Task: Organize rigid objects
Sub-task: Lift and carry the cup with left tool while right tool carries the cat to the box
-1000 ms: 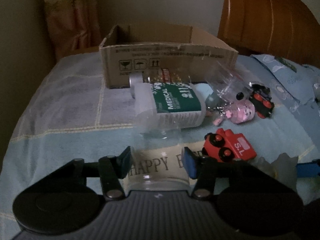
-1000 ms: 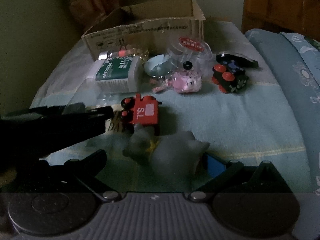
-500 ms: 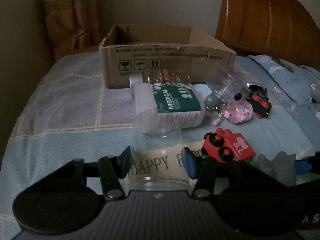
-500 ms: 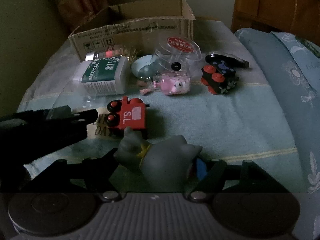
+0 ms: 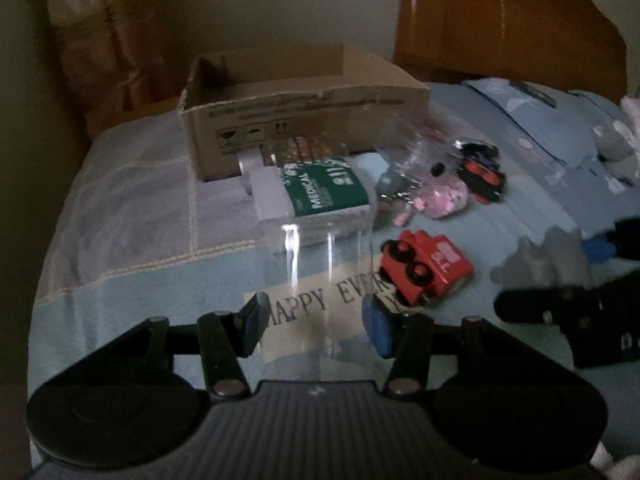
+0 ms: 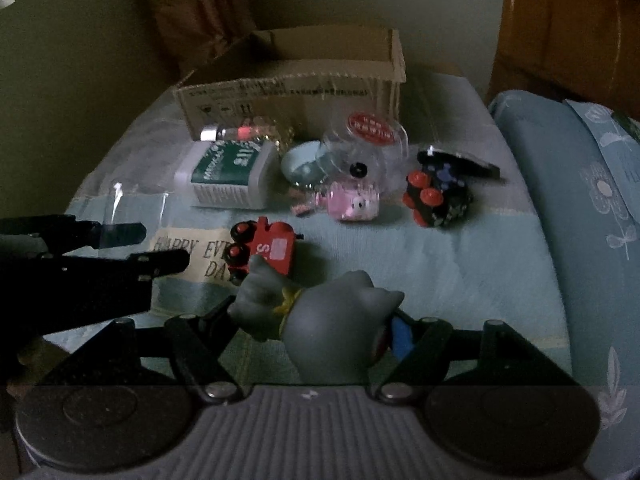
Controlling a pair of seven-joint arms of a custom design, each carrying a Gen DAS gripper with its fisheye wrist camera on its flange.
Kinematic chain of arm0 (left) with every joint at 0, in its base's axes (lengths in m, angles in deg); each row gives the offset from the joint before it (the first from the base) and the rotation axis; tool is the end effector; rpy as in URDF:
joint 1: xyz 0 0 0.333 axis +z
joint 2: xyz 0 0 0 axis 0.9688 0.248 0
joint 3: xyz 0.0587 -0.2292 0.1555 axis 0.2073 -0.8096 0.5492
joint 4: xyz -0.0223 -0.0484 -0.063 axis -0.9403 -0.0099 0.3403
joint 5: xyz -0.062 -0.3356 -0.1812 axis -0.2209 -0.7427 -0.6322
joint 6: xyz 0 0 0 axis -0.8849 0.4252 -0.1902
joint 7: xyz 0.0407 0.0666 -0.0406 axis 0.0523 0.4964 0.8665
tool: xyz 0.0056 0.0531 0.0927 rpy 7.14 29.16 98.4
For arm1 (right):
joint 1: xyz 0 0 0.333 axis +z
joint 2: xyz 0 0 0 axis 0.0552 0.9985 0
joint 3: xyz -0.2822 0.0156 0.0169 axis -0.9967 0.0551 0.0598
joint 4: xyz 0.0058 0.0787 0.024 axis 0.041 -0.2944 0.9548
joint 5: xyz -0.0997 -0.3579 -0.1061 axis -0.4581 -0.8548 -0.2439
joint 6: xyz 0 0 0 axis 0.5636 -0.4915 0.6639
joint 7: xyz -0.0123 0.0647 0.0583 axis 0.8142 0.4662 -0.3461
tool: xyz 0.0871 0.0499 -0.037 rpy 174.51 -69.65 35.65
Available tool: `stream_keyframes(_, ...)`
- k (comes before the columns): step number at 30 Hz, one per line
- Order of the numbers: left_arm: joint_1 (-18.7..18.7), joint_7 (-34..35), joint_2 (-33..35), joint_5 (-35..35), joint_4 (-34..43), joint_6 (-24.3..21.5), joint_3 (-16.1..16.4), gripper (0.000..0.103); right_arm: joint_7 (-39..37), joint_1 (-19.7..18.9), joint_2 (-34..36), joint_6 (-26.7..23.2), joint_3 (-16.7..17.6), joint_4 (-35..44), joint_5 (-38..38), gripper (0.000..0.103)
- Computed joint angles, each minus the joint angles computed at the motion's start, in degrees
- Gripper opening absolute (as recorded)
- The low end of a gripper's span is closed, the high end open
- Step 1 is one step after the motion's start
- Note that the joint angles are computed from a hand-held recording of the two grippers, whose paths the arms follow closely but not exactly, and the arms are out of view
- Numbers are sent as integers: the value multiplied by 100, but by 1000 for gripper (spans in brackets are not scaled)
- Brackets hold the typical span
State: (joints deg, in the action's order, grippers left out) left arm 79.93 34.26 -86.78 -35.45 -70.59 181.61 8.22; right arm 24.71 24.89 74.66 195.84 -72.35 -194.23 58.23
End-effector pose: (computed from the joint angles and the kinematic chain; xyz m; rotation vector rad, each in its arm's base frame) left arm 0.4298 -0.0962 0.4801 -1.8715 1.7294 -0.6823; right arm 0.4929 0.1954 0.4969 -2.1776 1.2705 -0.2769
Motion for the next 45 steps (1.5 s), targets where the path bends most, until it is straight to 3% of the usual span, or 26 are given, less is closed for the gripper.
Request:
stream_keyframes(7, -158, 370, -98, -130, 172, -298, 176, 51, -363, -34, 56, -160, -74, 250, 57, 79)
stream_keyframes(16, 48, 333, -33, 46, 512, -405, 91, 51, -604, -124, 173, -183, -62, 547, 213, 79)
stream_keyframes(21, 256, 246, 267, 326, 1003, -424, 50, 51, -835, -175, 523, -192, -29, 1080, 412, 79)
stream_keyframes(27, 421, 117, 1211, 717, 2227, -571, 156, 51, -857, -349, 1217, -197, 176, 2068, 554, 79)
stream_keyframes(35, -18, 245, 2865, 844, 4136, -1204, 705, 51, -801, -632, 2405, -366, 560, 3749, 310, 79)
stream_keyframes(39, -210, 100, 3400, 1010, 4687, -1197, 946, 52, -434, -706, 2979, -560, 651, 4558, -130, 79)
stream_keyframes(40, -240, 162, 3532, 920, 4830, -1208, 992, 55, -333, -720, 3117, -625, 669, 4750, -222, 79)
stream_keyframes(43, -340, 74, 3702, 862, 4951, -1029, 1135, 94, -134, -761, 3446, -773, 739, 5207, -411, 79)
stream_keyframes(45, -397, -126, 3649, 1090, 4805, -732, 1221, 96, -61, -782, 3643, -915, 776, 5500, -522, 79)
